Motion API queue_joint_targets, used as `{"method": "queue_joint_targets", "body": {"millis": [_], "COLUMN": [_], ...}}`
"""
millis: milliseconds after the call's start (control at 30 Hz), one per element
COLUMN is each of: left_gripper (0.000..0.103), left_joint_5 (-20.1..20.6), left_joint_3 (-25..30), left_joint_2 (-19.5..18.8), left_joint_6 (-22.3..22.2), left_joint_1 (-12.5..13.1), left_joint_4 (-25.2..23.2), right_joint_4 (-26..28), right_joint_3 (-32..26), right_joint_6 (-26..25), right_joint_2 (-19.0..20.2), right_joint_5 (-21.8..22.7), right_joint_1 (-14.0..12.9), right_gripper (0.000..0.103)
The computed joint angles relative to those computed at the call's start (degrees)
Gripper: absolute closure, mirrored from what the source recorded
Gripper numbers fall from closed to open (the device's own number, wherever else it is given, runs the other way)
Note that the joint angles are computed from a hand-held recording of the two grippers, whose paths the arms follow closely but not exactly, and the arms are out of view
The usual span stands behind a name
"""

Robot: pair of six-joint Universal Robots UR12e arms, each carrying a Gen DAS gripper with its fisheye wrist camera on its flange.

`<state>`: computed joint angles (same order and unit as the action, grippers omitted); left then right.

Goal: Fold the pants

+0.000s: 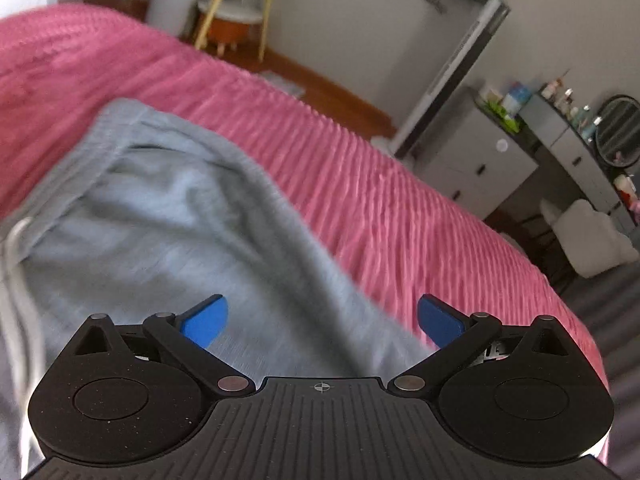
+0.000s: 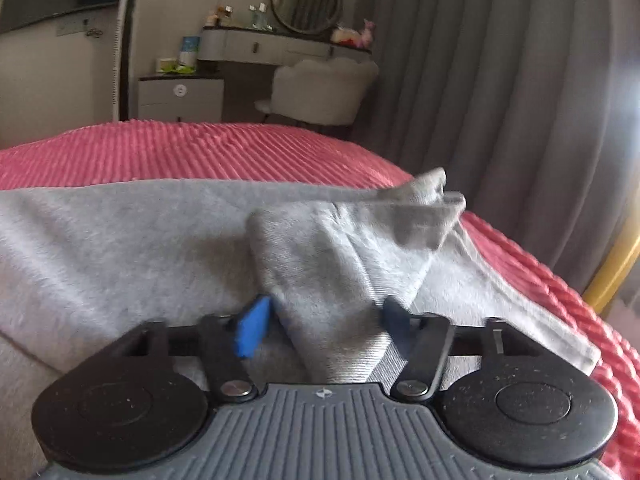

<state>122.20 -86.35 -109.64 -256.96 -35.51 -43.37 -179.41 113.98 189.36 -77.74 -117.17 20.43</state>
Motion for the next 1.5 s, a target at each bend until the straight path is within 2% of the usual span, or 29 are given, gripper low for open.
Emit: {"method": "queue_joint_targets", "body": {"millis": [100, 233, 267, 300, 333, 400, 433, 533, 667, 733, 800, 867, 900, 967, 1033, 1100, 1133, 1167, 1200, 1233, 1267, 1300, 1367, 1433, 1467, 1500], "left_gripper": [0.037, 0.045, 0.046, 0.054, 0.067, 0.085, 0.087, 0.09, 0.091, 0.09, 0.09, 0.089, 0.086, 0.085, 0.084, 0.079, 0.063, 0.052, 0.031, 0.027, 0.028, 0.029, 0.04, 0.055, 0.059, 0.067], "left_joint_5": [-2.7, -5.8, -6.0, -6.0, -6.1, -6.3, -6.5, -3.2, 9.0, 12.7, 15.3, 16.7, 16.2, 11.1, 6.0, 6.6, 8.6, 10.9, 13.3, 14.8, 14.7, 13.7, 11.4, 10.2, 9.9, 9.5], "left_joint_3": [2.3, 3.6, 3.3, 3.2, 3.1, 2.3, 1.5, -0.4, -2.5, -4.2, -6.0, -7.0, -7.5, -10.2, -13.0, -14.8, -14.7, -14.1, -13.4, -12.9, -13.1, -13.8, -16.8, -18.2, -18.5, -18.5], "left_joint_2": [-1.4, -2.5, -2.4, -2.4, -2.2, -1.7, -1.2, 0.7, 3.3, 4.9, 6.4, 7.1, 7.2, 8.0, 8.9, 9.4, 9.5, 9.5, 9.4, 9.5, 10.0, 10.5, 12.1, 12.9, 13.2, 13.4], "left_joint_6": [0.0, -0.6, -0.7, -1.2, -2.2, -2.9, -3.1, -4.1, -1.0, -1.9, -7.1, -15.8, -19.5, -24.2, -27.5, -29.3, -29.7, -30.6, -32.3, -34.8, -36.8, -37.6, -39.0, -39.1, -38.7, -38.1], "left_joint_1": [2.3, 3.9, 4.0, 4.1, 4.2, 4.2, 4.3, 3.0, -2.9, -6.4, -10.3, -14.0, -15.1, -15.4, -14.4, -14.4, -14.7, -15.1, -15.4, -15.5, -15.2, -14.8, -13.9, -13.5, -13.4, -13.5], "left_joint_4": [-5.3, -8.9, -8.5, -8.6, -9.1, -7.8, -6.5, -2.9, 1.1, 2.7, 1.0, -6.6, -10.3, -11.2, -9.5, -6.2, -6.1, -8.4, -11.6, -14.7, -16.1, -15.1, -10.1, -8.3, -8.2, -8.7], "right_joint_4": [-1.1, -2.4, -2.5, -2.7, -2.8, -3.2, -2.8, -1.3, -3.7, -7.0, -10.4, -11.4, -11.1, -7.3, -2.3, 0.2, -0.2, -0.7, -0.6, -0.1, 0.2, 0.4, 0.1, 0.3, 0.3, 0.3], "right_joint_3": [0.3, 0.1, 0.0, -0.1, -0.2, -0.2, -0.2, 0.4, 3.1, 5.4, 7.9, 10.1, 11.2, 12.6, 13.2, 13.3, 13.5, 13.6, 13.5, 13.4, 13.1, 12.9, 12.4, 12.3, 12.4, 12.4], "right_joint_6": [0.3, -0.9, -0.9, -0.9, -0.7, 0.8, 2.0, 9.2, 25.3, 32.5, 36.1, 37.7, 38.1, 38.1, 37.3, 35.3, 35.1, 35.0, 35.1, 35.1, 35.1, 35.4, 35.3, 35.2, 35.3, 35.2], "right_joint_2": [0.1, 0.8, 0.9, 1.0, 1.0, 0.9, 0.6, -1.0, -4.3, -6.4, -8.3, -10.2, -11.0, -12.3, -13.0, -12.9, -12.8, -12.9, -13.0, -13.1, -12.9, -12.8, -12.2, -12.0, -12.2, -12.3], "right_joint_5": [1.3, 1.3, 1.7, 1.8, 1.9, 3.4, 4.7, 11.0, 22.0, 26.2, 28.5, 27.5, 26.6, 24.4, 25.1, 25.7, 24.8, 24.8, 25.1, 26.0, 26.8, 27.0, 27.5, 28.4, 28.7, 29.2], "right_joint_1": [-0.7, -0.9, -1.1, -1.1, -1.3, -2.0, -2.5, -5.0, -10.6, -13.7, -16.0, -17.3, -17.8, -18.3, -18.8, -18.6, -18.1, -18.0, -18.0, -18.2, -18.5, -18.4, -18.5, -18.8, -18.7, -18.9], "right_gripper": [0.049, 0.051, 0.056, 0.066, 0.08, 0.092, 0.094, 0.095, 0.096, 0.096, 0.097, 0.097, 0.098, 0.098, 0.098, 0.097, 0.093, 0.092, 0.086, 0.079, 0.077, 0.077, 0.077, 0.077, 0.077, 0.08]}}
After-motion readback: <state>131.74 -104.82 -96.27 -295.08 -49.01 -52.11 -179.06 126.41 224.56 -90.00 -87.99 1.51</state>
